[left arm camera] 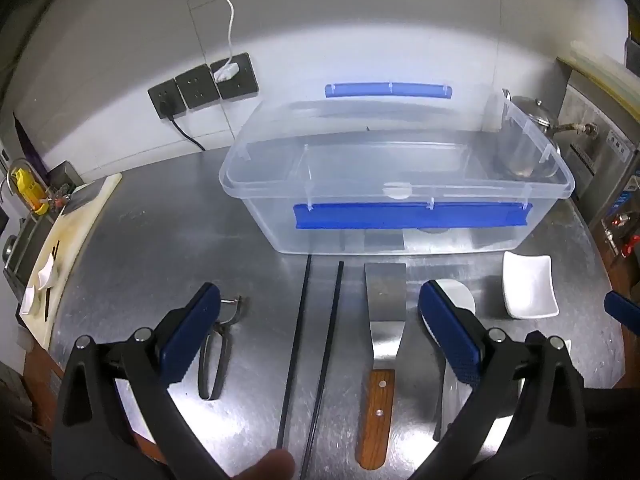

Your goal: Organize utensils

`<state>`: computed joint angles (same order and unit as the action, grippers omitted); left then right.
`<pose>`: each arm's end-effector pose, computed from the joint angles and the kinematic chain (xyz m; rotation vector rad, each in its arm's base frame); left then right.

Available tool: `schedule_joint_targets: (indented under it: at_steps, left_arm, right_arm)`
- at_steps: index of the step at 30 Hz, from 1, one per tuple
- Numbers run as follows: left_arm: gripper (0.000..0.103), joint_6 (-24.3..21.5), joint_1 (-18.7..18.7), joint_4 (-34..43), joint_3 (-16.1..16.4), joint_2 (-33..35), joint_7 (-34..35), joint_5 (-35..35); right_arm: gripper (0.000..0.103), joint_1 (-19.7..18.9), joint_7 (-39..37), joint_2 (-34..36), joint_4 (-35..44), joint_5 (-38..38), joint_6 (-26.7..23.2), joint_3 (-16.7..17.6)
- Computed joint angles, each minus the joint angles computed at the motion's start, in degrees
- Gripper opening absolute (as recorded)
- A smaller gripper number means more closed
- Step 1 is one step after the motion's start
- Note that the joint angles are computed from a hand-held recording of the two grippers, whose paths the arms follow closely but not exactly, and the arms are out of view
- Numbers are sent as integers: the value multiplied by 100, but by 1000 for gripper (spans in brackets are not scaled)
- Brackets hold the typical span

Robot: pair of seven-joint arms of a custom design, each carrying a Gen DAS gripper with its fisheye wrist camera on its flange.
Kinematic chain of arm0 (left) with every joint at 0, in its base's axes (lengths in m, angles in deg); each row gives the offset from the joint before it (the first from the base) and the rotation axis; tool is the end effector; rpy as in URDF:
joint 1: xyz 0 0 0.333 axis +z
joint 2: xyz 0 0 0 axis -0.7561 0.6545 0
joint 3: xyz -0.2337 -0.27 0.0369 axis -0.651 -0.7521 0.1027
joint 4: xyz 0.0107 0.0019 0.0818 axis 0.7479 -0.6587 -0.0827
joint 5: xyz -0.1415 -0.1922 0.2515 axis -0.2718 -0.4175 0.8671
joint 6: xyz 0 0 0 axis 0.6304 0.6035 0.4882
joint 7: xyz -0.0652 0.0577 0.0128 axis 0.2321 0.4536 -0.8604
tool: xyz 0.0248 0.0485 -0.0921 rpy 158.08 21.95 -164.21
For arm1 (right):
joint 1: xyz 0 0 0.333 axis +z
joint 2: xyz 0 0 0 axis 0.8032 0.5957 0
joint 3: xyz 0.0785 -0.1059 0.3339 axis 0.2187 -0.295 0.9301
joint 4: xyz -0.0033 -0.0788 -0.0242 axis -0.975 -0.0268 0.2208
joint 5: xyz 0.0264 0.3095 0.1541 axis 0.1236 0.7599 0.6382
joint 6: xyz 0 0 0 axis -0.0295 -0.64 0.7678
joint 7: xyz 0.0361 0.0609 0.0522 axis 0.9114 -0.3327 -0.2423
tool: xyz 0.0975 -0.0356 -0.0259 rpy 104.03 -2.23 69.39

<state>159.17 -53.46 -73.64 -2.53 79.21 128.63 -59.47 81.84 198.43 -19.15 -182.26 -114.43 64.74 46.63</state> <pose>0.4950 -0.1291 0.5481 -1.5922 1.9300 -0.5859 0.4388 0.3363 0.5331 -1.6829 2.0652 -0.5931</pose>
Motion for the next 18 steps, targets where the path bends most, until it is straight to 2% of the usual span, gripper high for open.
schedule_joint_targets:
  at_steps: [18]
  left_arm:
    - [96, -263, -31, 47, 11, 20, 177, -226]
  right_arm:
    - [98, 50, -253, 89, 103, 259, -214, 8]
